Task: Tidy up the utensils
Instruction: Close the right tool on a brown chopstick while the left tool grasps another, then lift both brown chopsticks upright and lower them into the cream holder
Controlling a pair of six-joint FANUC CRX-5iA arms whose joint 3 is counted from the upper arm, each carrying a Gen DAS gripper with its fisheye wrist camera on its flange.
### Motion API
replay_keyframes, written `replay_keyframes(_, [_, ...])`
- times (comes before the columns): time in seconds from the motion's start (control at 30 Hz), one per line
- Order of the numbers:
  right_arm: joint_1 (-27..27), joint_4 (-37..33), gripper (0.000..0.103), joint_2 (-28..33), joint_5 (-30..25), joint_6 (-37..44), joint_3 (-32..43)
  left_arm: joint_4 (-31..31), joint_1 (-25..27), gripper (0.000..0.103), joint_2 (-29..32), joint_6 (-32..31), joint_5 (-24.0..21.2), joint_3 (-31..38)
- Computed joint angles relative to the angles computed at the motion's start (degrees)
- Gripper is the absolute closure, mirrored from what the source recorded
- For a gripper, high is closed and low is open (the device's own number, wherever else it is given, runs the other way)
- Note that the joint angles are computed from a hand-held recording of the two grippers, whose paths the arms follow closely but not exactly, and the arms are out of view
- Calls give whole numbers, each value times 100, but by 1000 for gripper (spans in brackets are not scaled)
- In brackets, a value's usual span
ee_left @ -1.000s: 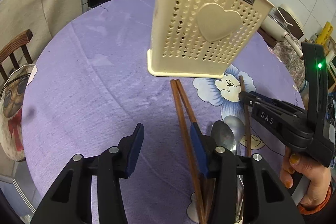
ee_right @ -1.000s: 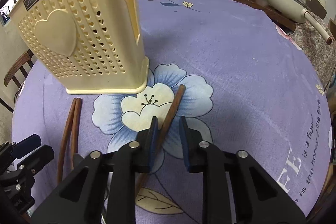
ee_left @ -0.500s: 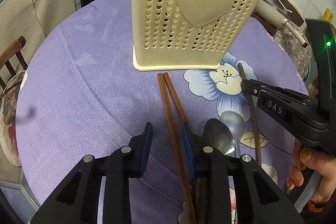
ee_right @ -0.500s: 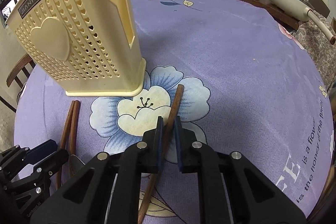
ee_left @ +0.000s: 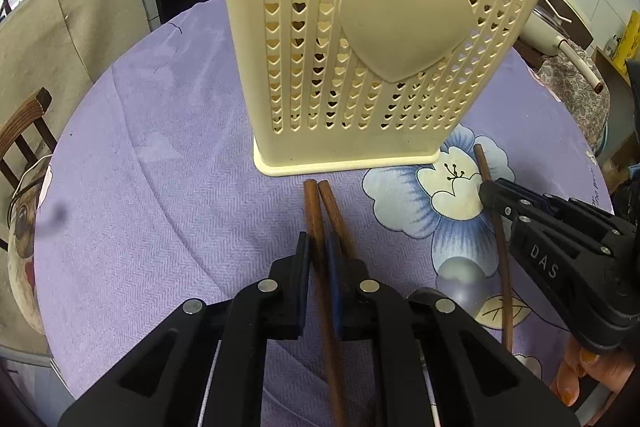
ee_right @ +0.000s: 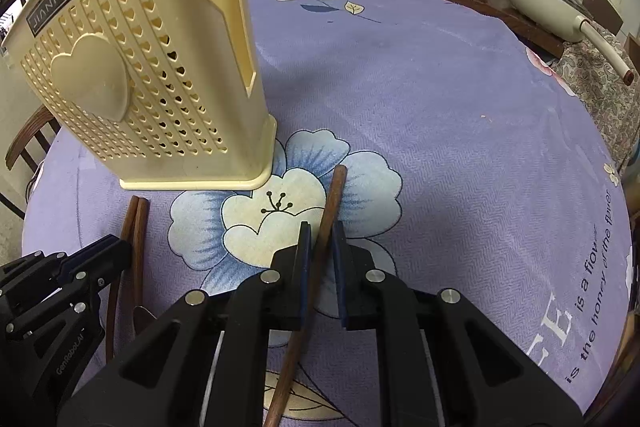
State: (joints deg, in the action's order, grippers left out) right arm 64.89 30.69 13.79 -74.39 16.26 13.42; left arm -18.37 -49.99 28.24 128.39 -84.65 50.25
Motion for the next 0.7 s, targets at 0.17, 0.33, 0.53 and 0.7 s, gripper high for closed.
replay_keyframes(0.17, [8,18,93,-40,73,-146,-69,8,16,95,-21,37,27,-32])
replay_keyframes(0.33, [-109,-162,95,-312,494,-398,-354,81,56,95,-59,59,100,-106])
replay_keyframes(0.53, [-232,-301,95,-713,1172,-726,-816,226,151,96,-298,165,422,-480])
replay_keyframes(0.7, [-206,-138,95,-1151,1726,-997,-1299,353,215,96,-663,255,891,-911])
